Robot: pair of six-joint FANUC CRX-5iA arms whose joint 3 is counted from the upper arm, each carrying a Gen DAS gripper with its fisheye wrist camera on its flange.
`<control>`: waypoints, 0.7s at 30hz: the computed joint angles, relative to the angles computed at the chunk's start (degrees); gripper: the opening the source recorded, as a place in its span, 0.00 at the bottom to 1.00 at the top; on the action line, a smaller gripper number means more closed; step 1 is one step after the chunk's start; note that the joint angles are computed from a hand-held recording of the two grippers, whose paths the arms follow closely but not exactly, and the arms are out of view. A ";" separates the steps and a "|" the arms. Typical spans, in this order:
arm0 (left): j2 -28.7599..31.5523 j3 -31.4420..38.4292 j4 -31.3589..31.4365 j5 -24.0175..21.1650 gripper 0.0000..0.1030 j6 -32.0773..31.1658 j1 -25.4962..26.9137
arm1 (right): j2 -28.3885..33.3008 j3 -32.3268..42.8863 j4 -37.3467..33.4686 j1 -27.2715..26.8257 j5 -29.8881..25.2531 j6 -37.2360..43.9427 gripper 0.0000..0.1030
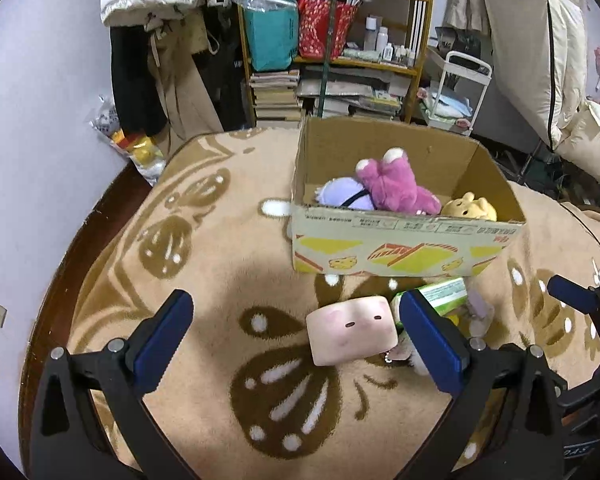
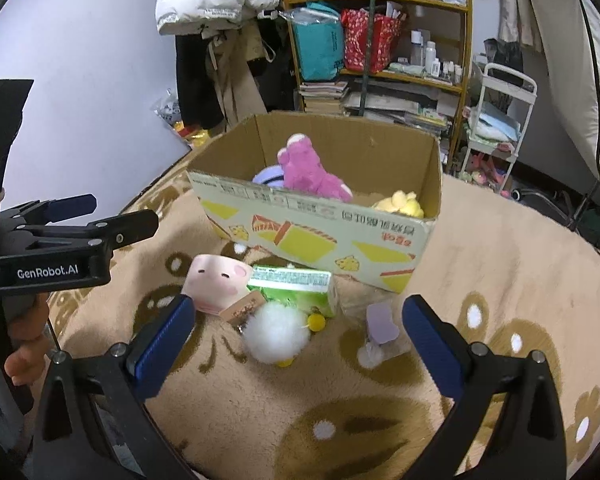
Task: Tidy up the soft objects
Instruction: 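Lower both tools toward the pink marshmallow plush and white fluffy ball on the rug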
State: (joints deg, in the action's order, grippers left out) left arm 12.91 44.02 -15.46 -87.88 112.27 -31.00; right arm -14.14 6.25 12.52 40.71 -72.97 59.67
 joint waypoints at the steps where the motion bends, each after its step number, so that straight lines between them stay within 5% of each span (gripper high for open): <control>1: 0.18 -0.25 0.70 0.13 0.99 -0.08 0.42 | 0.19 0.00 -0.44 -0.29 0.00 -0.04 1.00; 21: 5.12 -2.01 13.12 -1.20 0.99 -1.73 6.97 | 6.64 2.72 -9.61 -5.93 -2.28 3.85 1.00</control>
